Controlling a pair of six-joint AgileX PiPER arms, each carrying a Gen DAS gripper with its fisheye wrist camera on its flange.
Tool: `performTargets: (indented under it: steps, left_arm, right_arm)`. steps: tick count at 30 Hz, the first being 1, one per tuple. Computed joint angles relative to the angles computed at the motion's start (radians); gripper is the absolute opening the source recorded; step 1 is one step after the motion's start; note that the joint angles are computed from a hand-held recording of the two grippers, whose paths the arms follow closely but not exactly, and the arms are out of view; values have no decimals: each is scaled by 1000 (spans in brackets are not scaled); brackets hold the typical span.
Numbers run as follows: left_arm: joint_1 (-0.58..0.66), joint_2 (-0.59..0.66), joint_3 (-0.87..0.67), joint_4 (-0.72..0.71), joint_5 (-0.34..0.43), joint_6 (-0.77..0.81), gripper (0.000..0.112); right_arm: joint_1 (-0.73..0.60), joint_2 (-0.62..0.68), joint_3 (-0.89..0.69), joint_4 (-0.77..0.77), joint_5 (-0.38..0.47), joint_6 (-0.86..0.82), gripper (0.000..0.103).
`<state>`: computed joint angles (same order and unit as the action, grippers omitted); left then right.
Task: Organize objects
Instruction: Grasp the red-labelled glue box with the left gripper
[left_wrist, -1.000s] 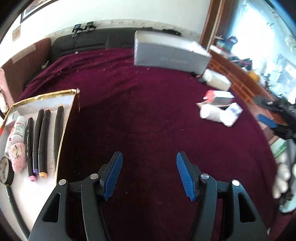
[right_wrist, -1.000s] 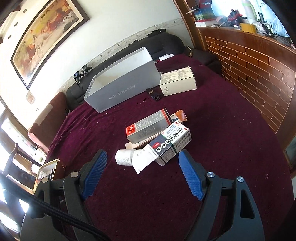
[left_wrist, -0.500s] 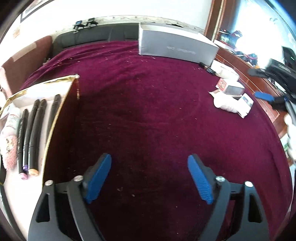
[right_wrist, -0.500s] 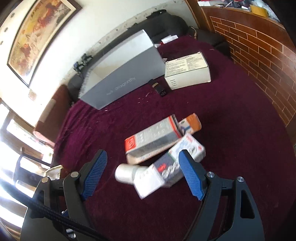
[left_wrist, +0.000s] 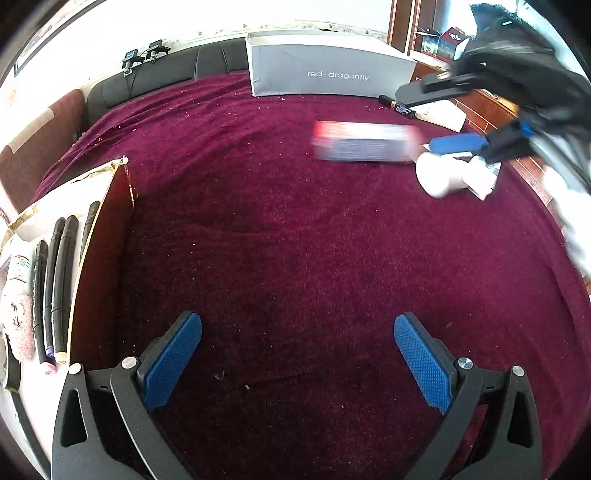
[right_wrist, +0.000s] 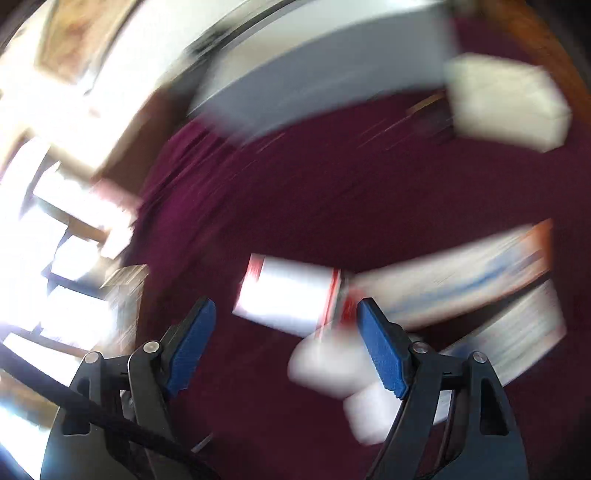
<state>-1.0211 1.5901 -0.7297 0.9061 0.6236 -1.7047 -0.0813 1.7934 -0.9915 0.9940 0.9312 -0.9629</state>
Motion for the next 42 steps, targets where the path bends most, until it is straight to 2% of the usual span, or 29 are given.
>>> performTargets:
  steps: [2, 3, 5, 6, 7, 9, 10, 11, 13, 15, 17, 19, 21, 23, 25, 29, 30, 31, 35, 37, 38, 40, 42]
  left_arm:
    - [0, -5, 5, 6, -6, -9, 101]
    - [0, -5, 7, 11, -8, -16, 101]
    - [-1, -9, 13, 18, -14, -28, 101]
    - [0, -20, 24, 27, -21, -44, 101]
    - [9, -34, 34, 24, -35, -50, 101]
    - [75, -93, 54, -59, -126, 2, 101]
    - [113, -119, 54, -114, -164, 56, 101]
    - [153, -141, 29, -164, -168, 113, 101]
    - [189, -125, -53, -184, -99, 177, 101]
    - [249, -87, -139, -163, -69, 193, 101]
    - [318, -22, -231, -165, -64, 219, 101]
    - [392, 80, -355, -253, -76, 365, 101]
    - [427, 208, -511, -308, -23, 502, 101]
    - [463, 314, -655, -434, 30, 702, 101]
    - [498, 401, -769, -590, 40, 902, 101]
    - [542, 532, -949, -893, 190, 1269, 101]
    - [537, 539, -949, -909, 213, 1298, 101]
    - [531, 522, -923, -916, 199, 1331, 101]
    - [527, 411, -748, -1120, 164, 1576, 101]
    - [532, 353, -654, -1273, 186, 1720, 100]
    - [521, 325, -615, -1291, 191, 1742, 100]
    - [486, 253, -531, -1212, 135, 1666, 100]
    - [483, 185, -463, -1104, 33, 1468, 101]
  right_arm:
    - [2, -44, 69, 20, 122, -103, 79]
    - [-2, -101, 127, 31, 133, -152, 79]
    - [-23, -192, 213, 67, 87, -191, 79]
    - [-40, -241, 257, 97, 40, -207, 79]
    - [-49, -301, 310, 140, -43, -224, 79]
    - [-71, -368, 387, 264, -164, -287, 79]
    - [-96, -380, 423, 356, -194, -356, 79]
    - [-116, -386, 455, 439, -214, -420, 79]
    - [-175, -357, 495, 572, -201, -541, 79]
    - [-174, -313, 475, 608, -201, -550, 79]
    - [-237, -307, 483, 605, -169, -579, 79]
    - [-292, -303, 491, 618, -140, -601, 80]
    - [-341, -282, 481, 605, -86, -597, 80]
    - [-355, -280, 469, 592, -72, -581, 80]
    - [-330, -282, 466, 600, -92, -579, 80]
    - [-308, -311, 472, 595, -119, -580, 80]
    - [-308, -312, 472, 594, -120, -580, 80]
    - [-311, -314, 475, 592, -120, -581, 80]
    - [-314, -293, 466, 579, -124, -565, 80]
    - [-321, -271, 458, 570, -115, -554, 80]
    - [-324, -266, 457, 570, -113, -552, 80]
    - [-324, -270, 460, 576, -120, -556, 80]
    - [-323, -279, 468, 589, -128, -564, 80]
